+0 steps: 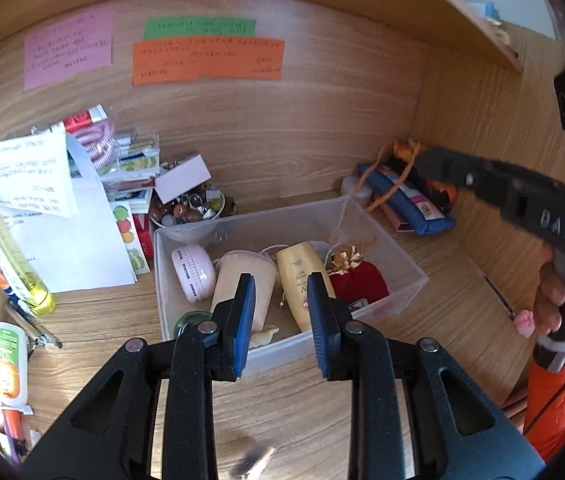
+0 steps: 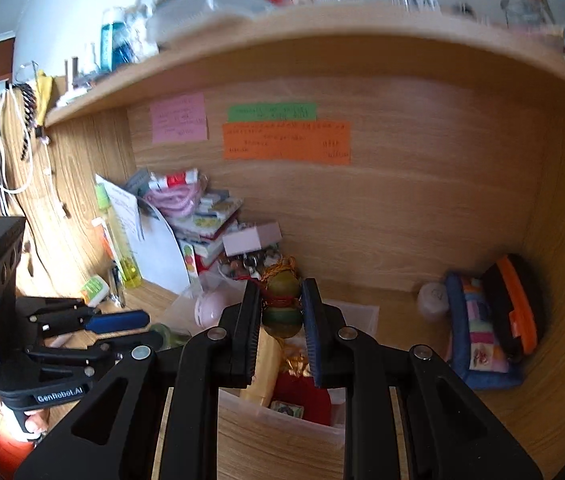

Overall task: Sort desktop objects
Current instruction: 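Lift the ornament into the box with right tool while left tool carries the blue box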

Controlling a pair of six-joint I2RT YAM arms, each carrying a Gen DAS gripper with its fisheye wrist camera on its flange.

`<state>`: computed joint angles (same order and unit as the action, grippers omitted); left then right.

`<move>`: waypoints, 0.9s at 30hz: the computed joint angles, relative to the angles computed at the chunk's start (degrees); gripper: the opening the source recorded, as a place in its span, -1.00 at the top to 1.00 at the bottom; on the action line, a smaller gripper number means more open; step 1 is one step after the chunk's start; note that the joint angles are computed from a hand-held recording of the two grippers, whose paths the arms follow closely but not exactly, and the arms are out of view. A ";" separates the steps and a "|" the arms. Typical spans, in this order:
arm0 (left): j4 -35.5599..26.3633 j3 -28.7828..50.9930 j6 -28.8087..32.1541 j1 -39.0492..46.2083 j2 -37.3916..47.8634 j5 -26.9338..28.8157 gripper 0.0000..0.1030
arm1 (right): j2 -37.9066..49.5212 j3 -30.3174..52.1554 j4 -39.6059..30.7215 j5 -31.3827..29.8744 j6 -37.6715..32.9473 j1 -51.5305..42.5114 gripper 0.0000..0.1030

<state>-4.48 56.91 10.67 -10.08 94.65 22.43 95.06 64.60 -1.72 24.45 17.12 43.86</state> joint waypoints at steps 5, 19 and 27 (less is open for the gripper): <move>-0.25 2.04 -0.26 -0.58 3.71 -1.17 0.49 | 4.38 -0.88 1.20 -4.14 1.28 -2.40 0.65; 0.68 -8.40 8.99 4.97 1.84 -3.23 0.39 | 11.24 -3.16 2.74 -9.79 3.56 -5.28 0.64; 3.04 -15.94 14.98 8.01 0.46 -3.64 0.09 | 11.91 -2.96 1.68 -7.93 4.32 -3.48 0.26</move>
